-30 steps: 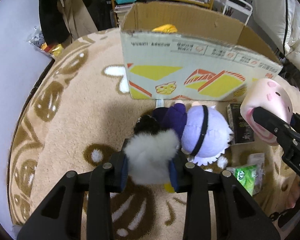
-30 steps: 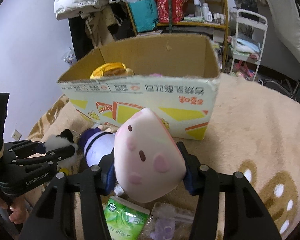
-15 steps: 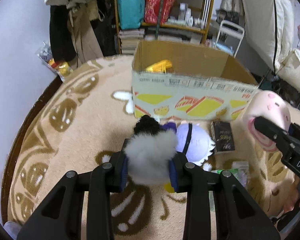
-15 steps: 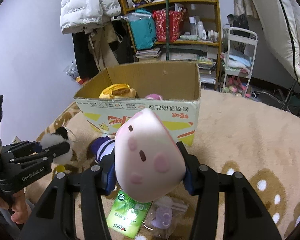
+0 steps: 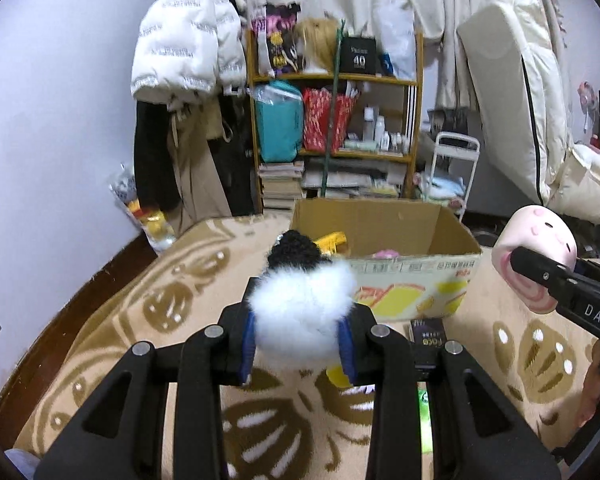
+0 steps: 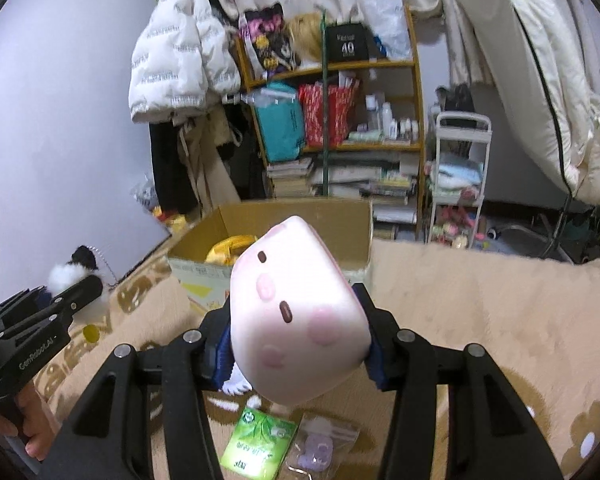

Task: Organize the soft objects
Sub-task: 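Lift both plushes and carry them over the open box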

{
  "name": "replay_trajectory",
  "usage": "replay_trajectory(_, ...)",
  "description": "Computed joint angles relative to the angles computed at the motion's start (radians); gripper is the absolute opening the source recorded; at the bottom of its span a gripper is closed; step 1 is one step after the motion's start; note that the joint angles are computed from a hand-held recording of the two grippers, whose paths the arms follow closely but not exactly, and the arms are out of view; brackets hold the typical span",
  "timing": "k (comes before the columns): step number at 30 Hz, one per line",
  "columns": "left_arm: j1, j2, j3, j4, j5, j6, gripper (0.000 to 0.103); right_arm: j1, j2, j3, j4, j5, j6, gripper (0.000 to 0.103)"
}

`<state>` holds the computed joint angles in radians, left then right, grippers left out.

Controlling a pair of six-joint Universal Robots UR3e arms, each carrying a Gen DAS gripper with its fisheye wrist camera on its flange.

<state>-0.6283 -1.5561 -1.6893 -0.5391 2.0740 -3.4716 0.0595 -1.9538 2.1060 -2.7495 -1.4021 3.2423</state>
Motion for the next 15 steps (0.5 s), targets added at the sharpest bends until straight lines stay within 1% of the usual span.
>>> replay_trajectory(5,-0.008,-0.004,-0.001,0.046,0.020,0.009,0.032,-0.023,-0.005,-0.003,-0.021,0.017,-0.006,0.054)
replay_trajectory(15,-0.022,-0.073,0.043,0.138,0.013,0.083,0.032,-0.069,0.026,-0.017,-0.056,0.064,-0.015,0.054)
